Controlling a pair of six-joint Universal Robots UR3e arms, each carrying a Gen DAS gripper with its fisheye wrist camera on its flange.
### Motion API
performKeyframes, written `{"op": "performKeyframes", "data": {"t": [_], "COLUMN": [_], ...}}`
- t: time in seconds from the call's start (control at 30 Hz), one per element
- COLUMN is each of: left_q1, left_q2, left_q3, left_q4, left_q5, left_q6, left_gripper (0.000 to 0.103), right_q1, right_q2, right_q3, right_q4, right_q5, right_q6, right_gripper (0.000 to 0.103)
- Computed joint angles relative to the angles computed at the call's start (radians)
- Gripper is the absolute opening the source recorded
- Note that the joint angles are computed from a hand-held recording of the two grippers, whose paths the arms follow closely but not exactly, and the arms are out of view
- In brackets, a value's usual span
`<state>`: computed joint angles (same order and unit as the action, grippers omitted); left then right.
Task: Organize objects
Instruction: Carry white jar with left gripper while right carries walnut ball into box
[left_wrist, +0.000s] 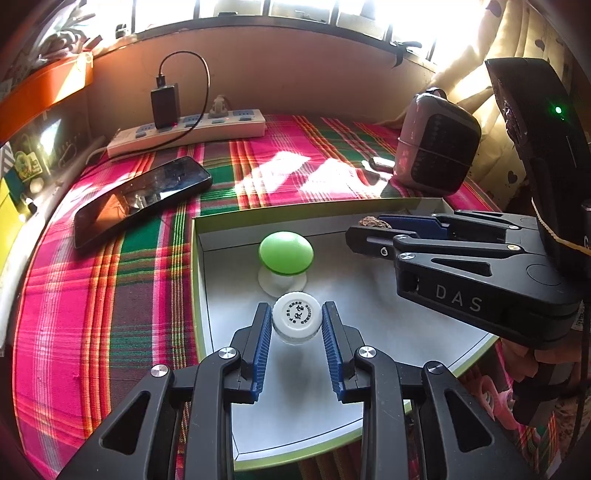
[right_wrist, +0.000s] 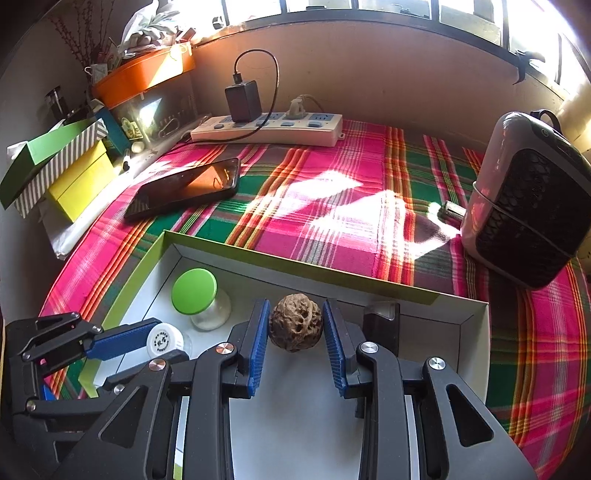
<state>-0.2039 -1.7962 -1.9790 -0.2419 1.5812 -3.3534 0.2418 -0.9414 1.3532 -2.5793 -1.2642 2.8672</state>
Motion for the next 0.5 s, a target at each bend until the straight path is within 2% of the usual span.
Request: {"op": "performKeyframes", "data": {"t": [0.5], "left_q1": [-0.011], "left_q2": [-0.036], "left_q3": [0.043], "left_q4": [-0.020], "left_q5": [0.016], "left_q6": [0.009], "left_gripper": [0.026], "right_q1": [0.018], "right_q2": [0.048], "right_q3": [-0.073], "right_q4": [0.053], "right_q5": [-0.036], "right_q6": [0.005], "right_gripper": [0.031]}}
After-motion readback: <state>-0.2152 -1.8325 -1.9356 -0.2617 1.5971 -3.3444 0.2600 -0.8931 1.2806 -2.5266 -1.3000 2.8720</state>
